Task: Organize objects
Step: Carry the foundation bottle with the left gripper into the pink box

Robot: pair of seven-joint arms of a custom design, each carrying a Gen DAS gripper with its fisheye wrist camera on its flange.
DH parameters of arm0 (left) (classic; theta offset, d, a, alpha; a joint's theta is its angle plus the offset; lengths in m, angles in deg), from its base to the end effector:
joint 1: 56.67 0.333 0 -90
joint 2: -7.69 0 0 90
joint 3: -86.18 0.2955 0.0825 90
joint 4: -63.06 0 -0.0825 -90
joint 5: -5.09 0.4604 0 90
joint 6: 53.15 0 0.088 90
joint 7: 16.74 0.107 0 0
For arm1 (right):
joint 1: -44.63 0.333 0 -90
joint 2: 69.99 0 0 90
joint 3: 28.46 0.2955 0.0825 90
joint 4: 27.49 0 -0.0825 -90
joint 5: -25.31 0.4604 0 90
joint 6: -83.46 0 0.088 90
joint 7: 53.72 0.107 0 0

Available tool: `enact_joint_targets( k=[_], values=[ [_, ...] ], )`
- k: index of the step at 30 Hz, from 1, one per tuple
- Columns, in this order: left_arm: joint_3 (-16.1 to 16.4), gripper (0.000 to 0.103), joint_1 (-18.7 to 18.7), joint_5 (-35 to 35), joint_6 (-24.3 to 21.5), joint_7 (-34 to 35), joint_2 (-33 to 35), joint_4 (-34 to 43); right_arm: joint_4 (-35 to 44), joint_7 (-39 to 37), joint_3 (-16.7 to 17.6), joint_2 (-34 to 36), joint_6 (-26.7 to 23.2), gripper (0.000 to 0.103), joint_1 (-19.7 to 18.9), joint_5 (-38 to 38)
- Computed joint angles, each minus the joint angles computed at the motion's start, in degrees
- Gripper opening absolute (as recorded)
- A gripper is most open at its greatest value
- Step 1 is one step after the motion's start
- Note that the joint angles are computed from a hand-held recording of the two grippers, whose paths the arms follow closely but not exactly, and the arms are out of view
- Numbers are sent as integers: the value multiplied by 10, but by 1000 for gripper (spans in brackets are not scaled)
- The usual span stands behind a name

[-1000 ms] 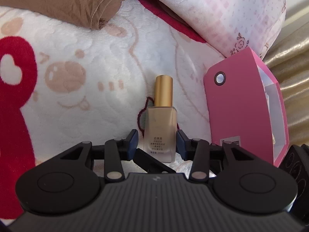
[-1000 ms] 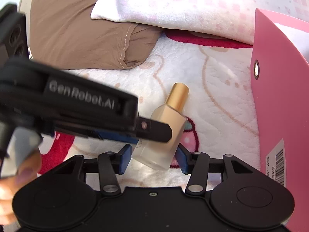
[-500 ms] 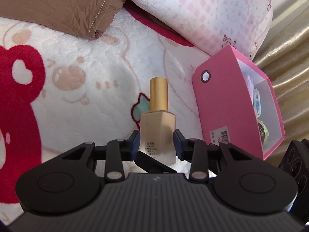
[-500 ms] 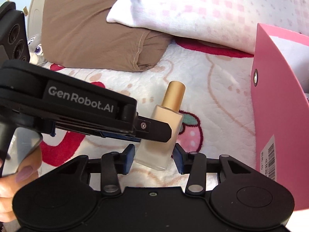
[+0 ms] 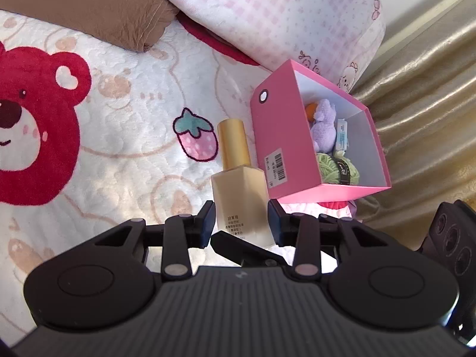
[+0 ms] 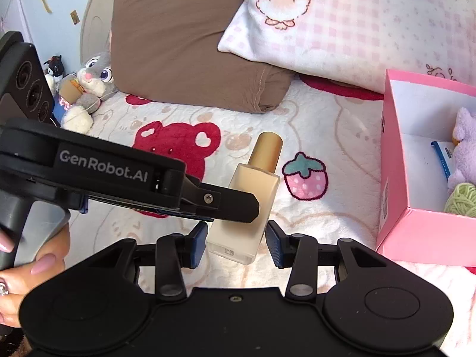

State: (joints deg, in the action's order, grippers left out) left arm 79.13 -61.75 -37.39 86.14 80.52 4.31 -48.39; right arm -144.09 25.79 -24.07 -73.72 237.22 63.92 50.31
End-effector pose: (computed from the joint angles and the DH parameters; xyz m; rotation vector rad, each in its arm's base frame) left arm 0.6439 -0.1418 0.5230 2.0799 -1.8820 1.1783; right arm 0.6048 0.2514 0.5043 -1.9030 1.4384 -0.2327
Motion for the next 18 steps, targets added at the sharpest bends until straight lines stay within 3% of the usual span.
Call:
enact_joint_targets(
  k=[10, 18],
  values=[
    [-6, 37, -22, 61, -21, -35, -35, 31, -37, -15, -22, -87, -18, 48, 5, 47],
    [-18, 37, -39, 48, -28, -12, 10, 110, -62, 42, -24, -136, 2, 48, -17, -35]
  ],
)
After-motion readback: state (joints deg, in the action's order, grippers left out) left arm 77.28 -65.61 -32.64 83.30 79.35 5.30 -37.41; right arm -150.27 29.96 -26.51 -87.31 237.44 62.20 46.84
